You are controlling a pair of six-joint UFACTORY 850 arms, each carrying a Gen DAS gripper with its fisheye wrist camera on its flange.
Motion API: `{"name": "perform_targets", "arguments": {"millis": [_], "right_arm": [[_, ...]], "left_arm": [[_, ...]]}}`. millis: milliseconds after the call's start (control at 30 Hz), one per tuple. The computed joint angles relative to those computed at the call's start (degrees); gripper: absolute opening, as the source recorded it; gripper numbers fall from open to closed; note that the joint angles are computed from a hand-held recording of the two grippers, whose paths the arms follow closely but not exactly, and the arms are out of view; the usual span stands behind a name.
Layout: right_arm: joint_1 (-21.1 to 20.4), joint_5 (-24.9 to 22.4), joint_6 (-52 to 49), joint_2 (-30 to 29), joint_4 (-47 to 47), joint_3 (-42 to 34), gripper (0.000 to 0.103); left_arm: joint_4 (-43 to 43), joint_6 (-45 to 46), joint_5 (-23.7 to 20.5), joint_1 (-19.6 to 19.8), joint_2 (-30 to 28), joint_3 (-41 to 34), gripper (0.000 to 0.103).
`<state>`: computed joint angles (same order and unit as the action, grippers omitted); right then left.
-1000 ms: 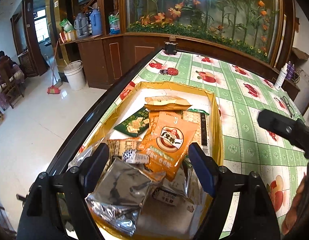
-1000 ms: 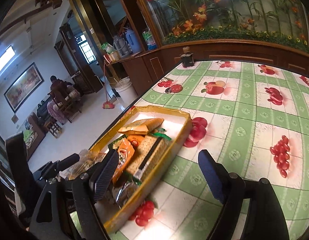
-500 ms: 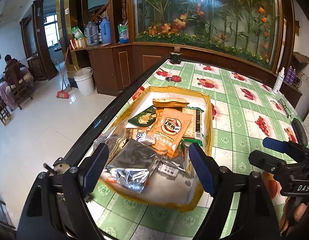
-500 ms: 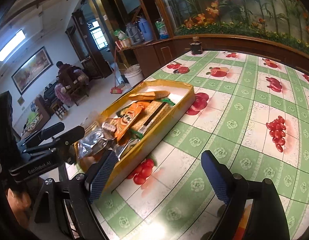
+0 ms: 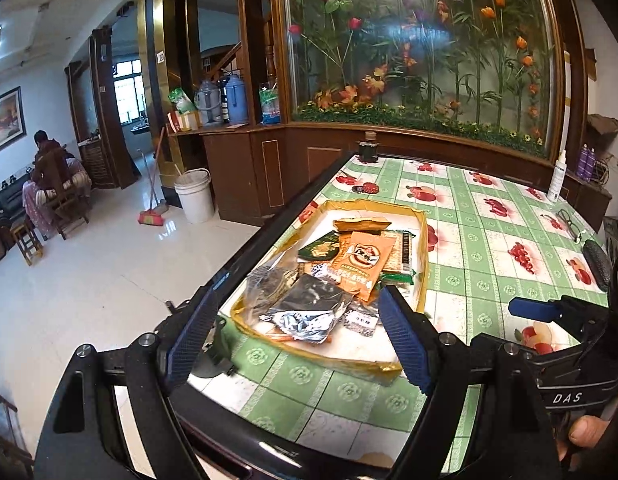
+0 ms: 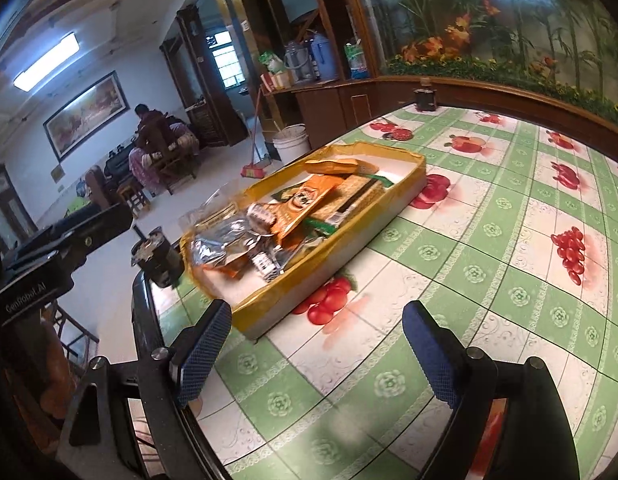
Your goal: Organize snacks
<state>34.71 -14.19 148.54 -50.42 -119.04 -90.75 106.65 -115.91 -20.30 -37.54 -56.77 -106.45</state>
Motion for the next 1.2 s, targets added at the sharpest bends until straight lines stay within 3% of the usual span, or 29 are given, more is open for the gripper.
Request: {"name": "perform_targets", "arguments": {"millis": [167,367,500,533,600,767,1200], "right_arm": [[1.63,0.0,-9.16,-0.84,3.87,-1.95,0.088],[3.54,-0.28,-18.67,-1.58,5.18,-4.45,0.088],[4.44,-1.76,-29.73,-2.32,12.26,-6.57,0.089],[4.6,-2.29,-32.21,-2.46,13.95,-7.03,0.089],[4.74,-2.91,-35.54,-2.66,15.75,-7.78,0.089],[3.95,-2.17,-37.24,-2.83,14.96,-8.79,0.089],[1.88,-1.91,-37.29,-1.75,11.97,-8.6,0.089]], "left_arm": [[2.2,-3.05,-0.93,0.17,1.93,3.33,0.085],[11.59,-15.0,-2.63,0.71,5.36,9.38,0.086],[15.08,-18.54,-3.31,1.01,6.48,11.54,0.087],[14.51,-18.09,-3.3,1.03,6.55,11.61,0.088],[12.78,-16.72,-2.56,1.16,6.45,11.3,0.103],[16.35,-19.98,-4.25,0.98,7.08,12.62,0.103],[23.2,-26.0,-3.71,0.82,8.08,13.51,0.103]]}}
